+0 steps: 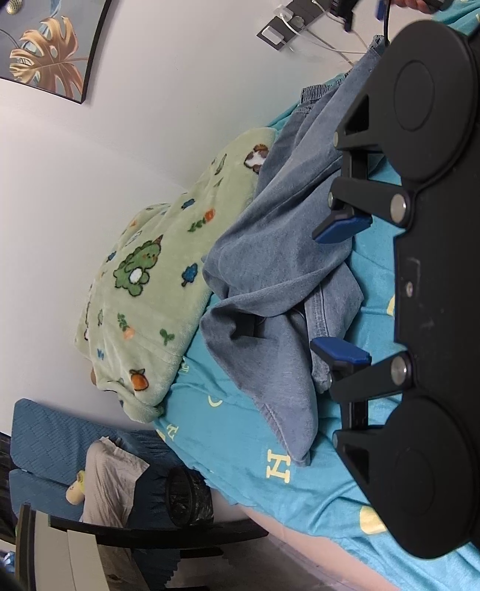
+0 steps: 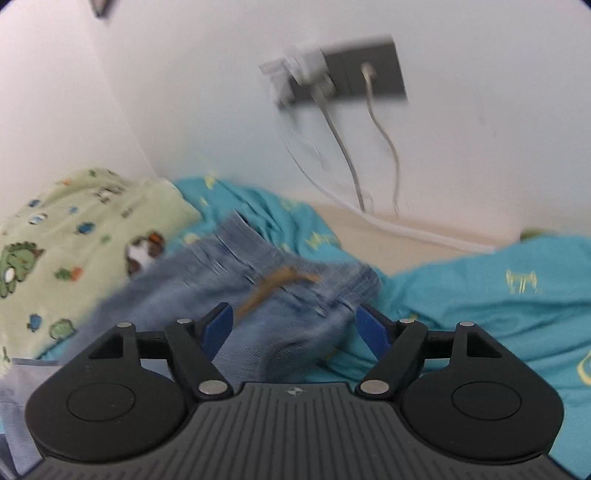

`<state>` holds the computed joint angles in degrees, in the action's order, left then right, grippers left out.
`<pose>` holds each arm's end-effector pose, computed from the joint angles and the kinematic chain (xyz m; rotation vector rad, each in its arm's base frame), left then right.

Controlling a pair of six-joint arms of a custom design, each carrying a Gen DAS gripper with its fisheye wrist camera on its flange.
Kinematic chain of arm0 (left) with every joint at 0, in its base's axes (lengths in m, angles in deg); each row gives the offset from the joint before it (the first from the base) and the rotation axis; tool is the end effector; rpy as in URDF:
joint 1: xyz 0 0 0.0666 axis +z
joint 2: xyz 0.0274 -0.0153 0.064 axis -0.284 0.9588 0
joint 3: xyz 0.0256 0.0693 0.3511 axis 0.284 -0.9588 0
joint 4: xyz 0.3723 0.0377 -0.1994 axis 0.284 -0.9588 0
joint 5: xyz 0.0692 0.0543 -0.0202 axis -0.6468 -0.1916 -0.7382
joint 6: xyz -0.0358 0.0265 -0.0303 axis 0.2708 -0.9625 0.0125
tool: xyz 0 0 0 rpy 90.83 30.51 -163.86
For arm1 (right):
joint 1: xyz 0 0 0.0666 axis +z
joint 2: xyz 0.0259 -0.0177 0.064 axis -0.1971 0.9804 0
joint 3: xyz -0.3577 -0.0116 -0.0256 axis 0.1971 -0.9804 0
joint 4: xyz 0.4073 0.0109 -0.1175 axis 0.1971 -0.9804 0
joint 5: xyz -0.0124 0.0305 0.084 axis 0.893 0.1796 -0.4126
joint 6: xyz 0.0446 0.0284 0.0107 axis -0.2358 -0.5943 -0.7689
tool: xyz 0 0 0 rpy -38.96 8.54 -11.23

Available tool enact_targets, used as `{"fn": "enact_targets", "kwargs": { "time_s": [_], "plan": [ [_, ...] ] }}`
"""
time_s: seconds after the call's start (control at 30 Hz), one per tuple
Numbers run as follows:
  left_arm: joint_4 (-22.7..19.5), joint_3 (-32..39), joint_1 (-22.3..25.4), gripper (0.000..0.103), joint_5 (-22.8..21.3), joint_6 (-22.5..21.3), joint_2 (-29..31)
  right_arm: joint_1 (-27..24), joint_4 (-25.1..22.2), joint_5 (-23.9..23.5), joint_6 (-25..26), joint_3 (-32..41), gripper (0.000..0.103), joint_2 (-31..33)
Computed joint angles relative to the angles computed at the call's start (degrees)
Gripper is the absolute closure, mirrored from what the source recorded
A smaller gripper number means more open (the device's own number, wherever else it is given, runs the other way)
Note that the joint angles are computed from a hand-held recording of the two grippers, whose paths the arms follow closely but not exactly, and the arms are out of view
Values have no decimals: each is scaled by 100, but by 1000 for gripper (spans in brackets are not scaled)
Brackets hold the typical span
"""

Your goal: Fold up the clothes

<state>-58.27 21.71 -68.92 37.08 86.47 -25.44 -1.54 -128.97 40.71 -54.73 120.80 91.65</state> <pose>0.2439 -0.2718 0.5233 -0.6323 1.9947 -0.1062 0.4981 0.0804 0.5155 0.4240 2.1271 0.2231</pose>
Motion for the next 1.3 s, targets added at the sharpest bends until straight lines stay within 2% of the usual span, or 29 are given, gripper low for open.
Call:
{"fn": "enact_targets", "kwargs": {
  "time_s": [0.07,0.1,0.13,0.2,0.3,0.33,0.47,0.73,0.9,0.93,1.0,1.03,1.07,1.13,1.23,1.3],
  "plan": [
    [-28,11,-25,50,-46,-5,-5,215,368,260,119,-95,25,-154],
    [-48,22,-37,50,-67,-4,-2,308,605,191,203,-157,24,-206],
    [-62,28,-45,49,-80,-14,-1,368,797,-103,330,-156,23,-182],
    [-86,32,-42,49,-79,-52,0,480,988,-976,576,-36,23,23],
    [-206,74,-46,49,-60,-15,41,613,1065,-2261,846,335,23,573],
    [-210,82,-43,49,-38,-17,48,663,1073,-2614,968,483,22,770],
    [-155,54,-12,49,10,-90,34,877,1024,-3255,1614,1134,21,1562],
    [88,-123,382,49,466,-270,46,1048,532,-3996,1426,2667,18,3048],
    [158,-246,609,49,820,-131,34,1096,348,-4946,1437,3081,18,3407],
    [137,-256,627,49,823,-100,35,1120,312,-5054,1519,3083,21,3393],
    [120,-270,644,49,807,-46,21,1169,225,-5269,1691,3100,35,3373],
    [113,-260,638,49,799,-14,13,1200,121,-5310,1823,3130,52,3362],
    [117,-254,632,49,794,11,6,1246,-129,-5123,2065,3181,77,3323],
    [120,-258,591,49,720,79,-29,1299,-300,-4764,2306,2989,100,3069],
    [-25,-138,523,49,554,263,-7,1260,36,-4806,2348,2254,101,2411],
    [-174,-65,444,50,454,498,-42,1291,96,-4654,2711,1814,101,1918]
  ]
}}
